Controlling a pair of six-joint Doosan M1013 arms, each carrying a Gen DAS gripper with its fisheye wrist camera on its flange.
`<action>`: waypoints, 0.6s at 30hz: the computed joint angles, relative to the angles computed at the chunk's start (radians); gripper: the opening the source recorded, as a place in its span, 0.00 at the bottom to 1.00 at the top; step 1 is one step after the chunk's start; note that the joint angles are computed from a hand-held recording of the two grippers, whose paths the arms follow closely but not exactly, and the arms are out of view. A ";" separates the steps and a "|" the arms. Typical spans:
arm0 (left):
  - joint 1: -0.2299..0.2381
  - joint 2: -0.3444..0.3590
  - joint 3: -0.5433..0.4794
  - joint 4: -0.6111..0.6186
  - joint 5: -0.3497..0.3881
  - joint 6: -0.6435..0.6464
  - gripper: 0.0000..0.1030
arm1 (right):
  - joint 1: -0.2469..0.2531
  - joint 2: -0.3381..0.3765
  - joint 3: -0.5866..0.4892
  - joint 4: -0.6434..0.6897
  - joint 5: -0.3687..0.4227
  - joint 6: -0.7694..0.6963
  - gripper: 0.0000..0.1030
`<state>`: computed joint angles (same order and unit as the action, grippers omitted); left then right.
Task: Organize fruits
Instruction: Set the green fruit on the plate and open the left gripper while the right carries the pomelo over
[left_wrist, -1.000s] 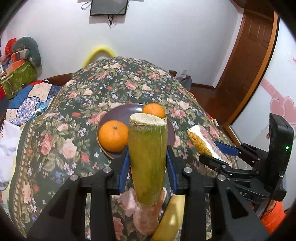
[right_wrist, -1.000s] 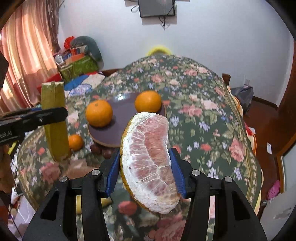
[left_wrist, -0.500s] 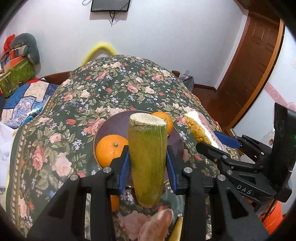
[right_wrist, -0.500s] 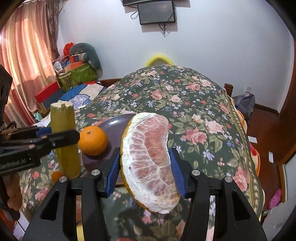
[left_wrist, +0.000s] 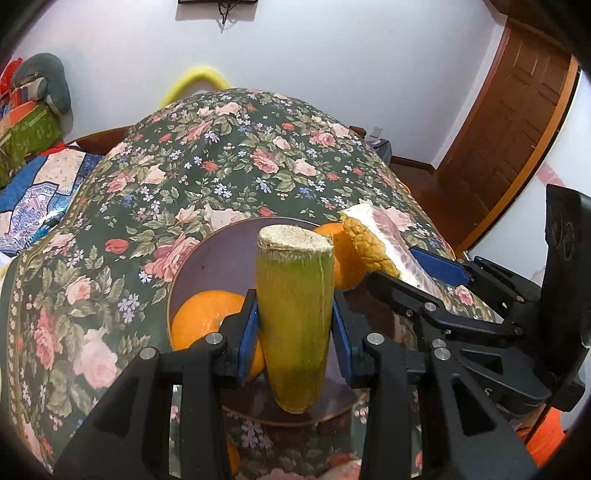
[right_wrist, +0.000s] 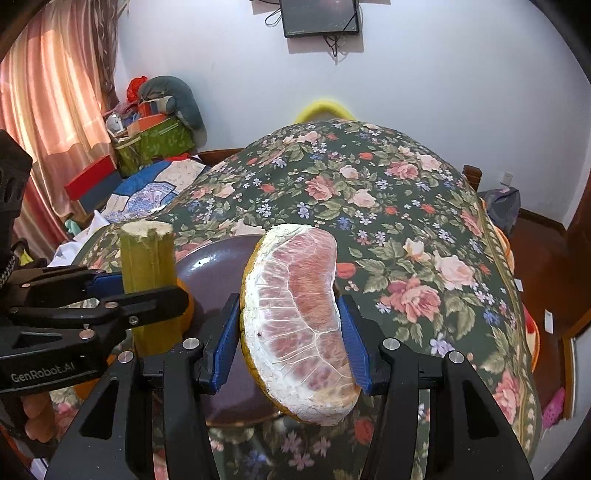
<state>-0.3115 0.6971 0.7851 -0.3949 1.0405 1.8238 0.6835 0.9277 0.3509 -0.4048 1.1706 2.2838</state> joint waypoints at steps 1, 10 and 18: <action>0.001 0.006 -0.009 -0.006 0.006 -0.001 0.36 | -0.001 0.003 -0.004 0.005 0.000 -0.003 0.47; -0.005 0.064 -0.101 0.008 0.068 -0.025 0.36 | -0.019 0.008 0.002 0.074 -0.007 -0.022 0.47; -0.010 0.065 -0.094 0.026 0.059 -0.046 0.36 | -0.019 0.002 0.013 0.092 -0.005 -0.053 0.48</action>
<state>-0.3216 0.7619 0.6909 -0.3689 1.0999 1.7781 0.6645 0.9299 0.3640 -0.3124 1.1657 2.2303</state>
